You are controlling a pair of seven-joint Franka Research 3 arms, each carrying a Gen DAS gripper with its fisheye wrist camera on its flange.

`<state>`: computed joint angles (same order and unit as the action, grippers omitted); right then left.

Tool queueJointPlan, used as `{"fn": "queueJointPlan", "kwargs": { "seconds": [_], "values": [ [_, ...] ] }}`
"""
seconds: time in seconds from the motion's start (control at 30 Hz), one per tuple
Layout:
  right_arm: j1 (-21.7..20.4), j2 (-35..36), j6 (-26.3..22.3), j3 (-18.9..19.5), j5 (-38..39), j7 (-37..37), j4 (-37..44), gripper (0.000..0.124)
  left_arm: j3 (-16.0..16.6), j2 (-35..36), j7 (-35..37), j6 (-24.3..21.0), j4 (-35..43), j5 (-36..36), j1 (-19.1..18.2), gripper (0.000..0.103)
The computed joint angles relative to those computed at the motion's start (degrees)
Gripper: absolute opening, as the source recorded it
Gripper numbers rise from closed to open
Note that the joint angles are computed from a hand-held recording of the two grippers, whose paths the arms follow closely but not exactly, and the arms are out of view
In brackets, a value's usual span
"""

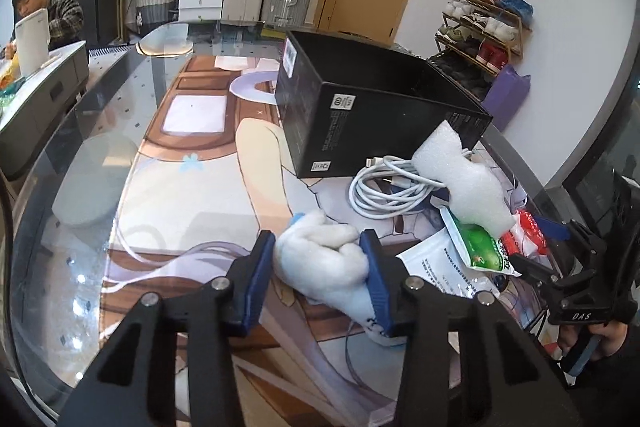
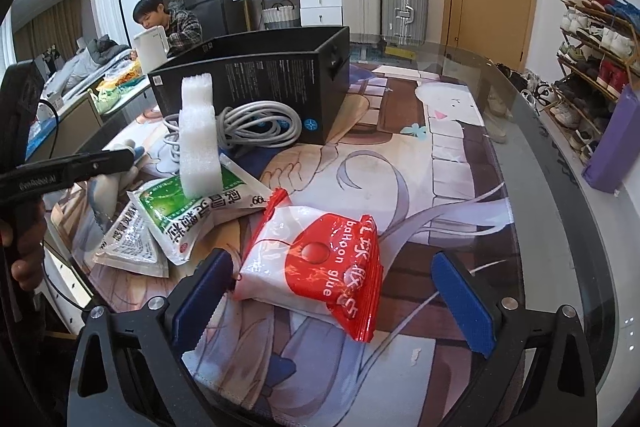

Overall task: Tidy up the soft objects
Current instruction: 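Close the left gripper on the white plush toy while the right gripper grasps the red glue bag, then carry the plush toy and red glue bag into the black box and release both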

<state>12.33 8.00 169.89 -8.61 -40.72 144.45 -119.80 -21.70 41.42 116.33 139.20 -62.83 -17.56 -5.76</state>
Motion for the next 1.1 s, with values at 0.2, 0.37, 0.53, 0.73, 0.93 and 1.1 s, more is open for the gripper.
{"fn": "queueJointPlan", "kwargs": {
  "seconds": [0.2,0.37,0.53,0.73,0.93,1.1],
  "values": [
    [-0.04,-0.34,1.56,0.17,0.69,-1.14,-0.55,0.08,-0.61,-0.94,0.64,1.37,-1.37,-1.05,0.67,0.041],
    [0.02,-0.56,2.49,0.22,2.1,-2.34,-1.0,0.066,-1.07,-1.63,1.34,2.58,-2.25,-2.0,1.21,0.041],
    [0.69,-0.93,2.94,-0.16,1.51,-2.7,-1.25,0.061,-0.86,-2.0,0.77,3.87,-2.56,-2.19,1.36,0.041],
    [0.81,-2.54,3.62,-1.04,-6.3,4.24,-1.41,0.061,-1.77,-3.08,2.11,6.05,-3.76,-3.15,2.18,0.041],
    [-1.74,-4.14,4.24,0.52,-13.87,10.34,-0.48,0.061,-2.96,-3.88,4.44,8.14,-3.69,-4.76,2.86,0.041],
    [-3.71,-4.19,5.03,2.28,-14.56,9.61,1.18,0.061,-2.32,-2.83,4.07,9.11,-0.78,-3.88,1.6,0.041]
  ]
}}
